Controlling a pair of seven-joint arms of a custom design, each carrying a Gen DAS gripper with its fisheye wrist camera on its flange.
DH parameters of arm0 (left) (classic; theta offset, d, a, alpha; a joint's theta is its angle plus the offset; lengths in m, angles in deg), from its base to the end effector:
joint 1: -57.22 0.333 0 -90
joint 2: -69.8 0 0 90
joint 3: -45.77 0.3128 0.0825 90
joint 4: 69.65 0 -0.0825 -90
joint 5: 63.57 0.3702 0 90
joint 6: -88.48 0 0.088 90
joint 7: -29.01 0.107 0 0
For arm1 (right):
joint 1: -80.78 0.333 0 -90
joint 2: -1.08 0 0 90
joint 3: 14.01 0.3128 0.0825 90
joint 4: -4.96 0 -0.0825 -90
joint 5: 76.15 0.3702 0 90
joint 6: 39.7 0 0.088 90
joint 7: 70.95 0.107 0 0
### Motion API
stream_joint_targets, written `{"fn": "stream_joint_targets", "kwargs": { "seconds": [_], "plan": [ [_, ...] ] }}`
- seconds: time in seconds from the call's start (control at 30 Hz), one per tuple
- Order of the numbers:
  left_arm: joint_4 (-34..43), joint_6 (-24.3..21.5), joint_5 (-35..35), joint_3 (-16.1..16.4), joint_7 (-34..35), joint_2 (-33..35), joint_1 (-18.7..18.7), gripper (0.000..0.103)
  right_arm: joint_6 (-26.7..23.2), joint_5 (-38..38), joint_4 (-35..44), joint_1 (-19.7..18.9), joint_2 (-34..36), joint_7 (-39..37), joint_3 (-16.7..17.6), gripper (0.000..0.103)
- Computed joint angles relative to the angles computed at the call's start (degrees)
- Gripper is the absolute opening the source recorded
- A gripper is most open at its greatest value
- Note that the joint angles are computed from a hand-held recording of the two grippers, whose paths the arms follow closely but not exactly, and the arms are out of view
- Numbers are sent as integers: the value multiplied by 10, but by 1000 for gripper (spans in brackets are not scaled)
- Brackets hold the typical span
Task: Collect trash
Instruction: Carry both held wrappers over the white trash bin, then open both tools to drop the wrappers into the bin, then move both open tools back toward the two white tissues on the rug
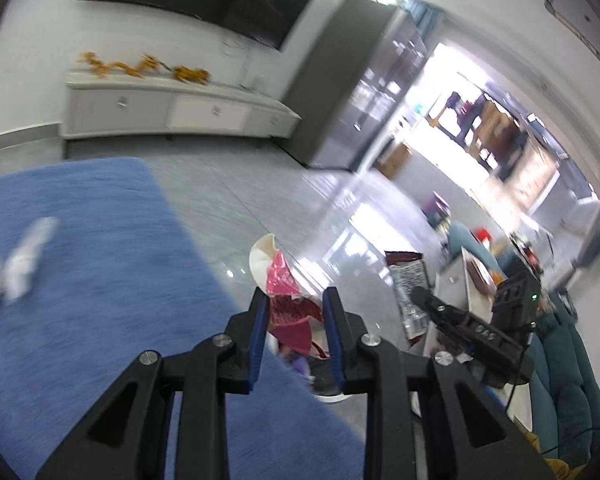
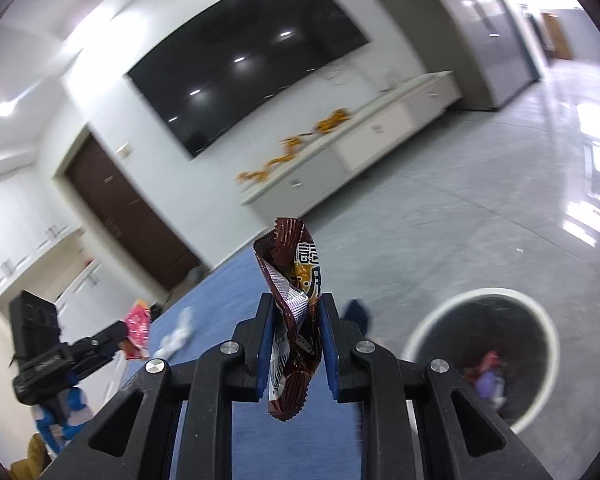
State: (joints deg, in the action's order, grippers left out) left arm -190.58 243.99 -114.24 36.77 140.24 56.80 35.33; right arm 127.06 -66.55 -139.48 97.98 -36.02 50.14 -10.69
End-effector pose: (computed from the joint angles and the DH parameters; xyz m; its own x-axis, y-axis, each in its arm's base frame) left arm 0.4589 -0.2509 0.6006 -0.4266 -0.7514 0.5034 -0.7400 -0.0301 -0.6720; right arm 0.3687 0.1330 0.6210 -0.0207 -0.8369 -0.5470 -0.5952 0.4499 -0.6658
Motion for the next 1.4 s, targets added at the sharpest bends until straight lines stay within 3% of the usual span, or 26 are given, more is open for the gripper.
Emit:
{"fn": "stream_joint_targets", "kwargs": {
  "seconds": [0.2, 0.4, 0.5, 0.57, 0.7, 1.0, 1.17, 1.4],
  "plan": [
    [149, -49, 50, -50, -42, 151, 1, 27, -24, -21, -40, -68, -24, 48, 14, 21],
    [282, -92, 113, -99, -103, 280, 11, 31, -44, -33, -58, -90, -12, 70, 8, 23],
    [337, -108, 155, -113, -136, 330, 6, 40, -46, -38, -69, -95, -8, 78, 4, 26],
    [364, -112, 173, -121, -151, 356, 5, 55, -53, -46, -66, -105, 3, 86, 8, 29],
    [409, -122, 204, -133, -177, 397, -1, 56, -60, -53, -73, -109, 0, 96, 6, 34],
    [353, -82, 212, -146, -188, 362, 5, 56, -66, -66, -80, -118, -9, 101, 2, 42],
    [299, -38, 254, -127, -221, 311, -8, 56, -72, -75, -75, -123, -21, 107, 10, 45],
    [173, 58, 340, -94, -310, 207, -18, 56, -108, -137, -46, -162, -52, 138, 61, 52]
  ]
}}
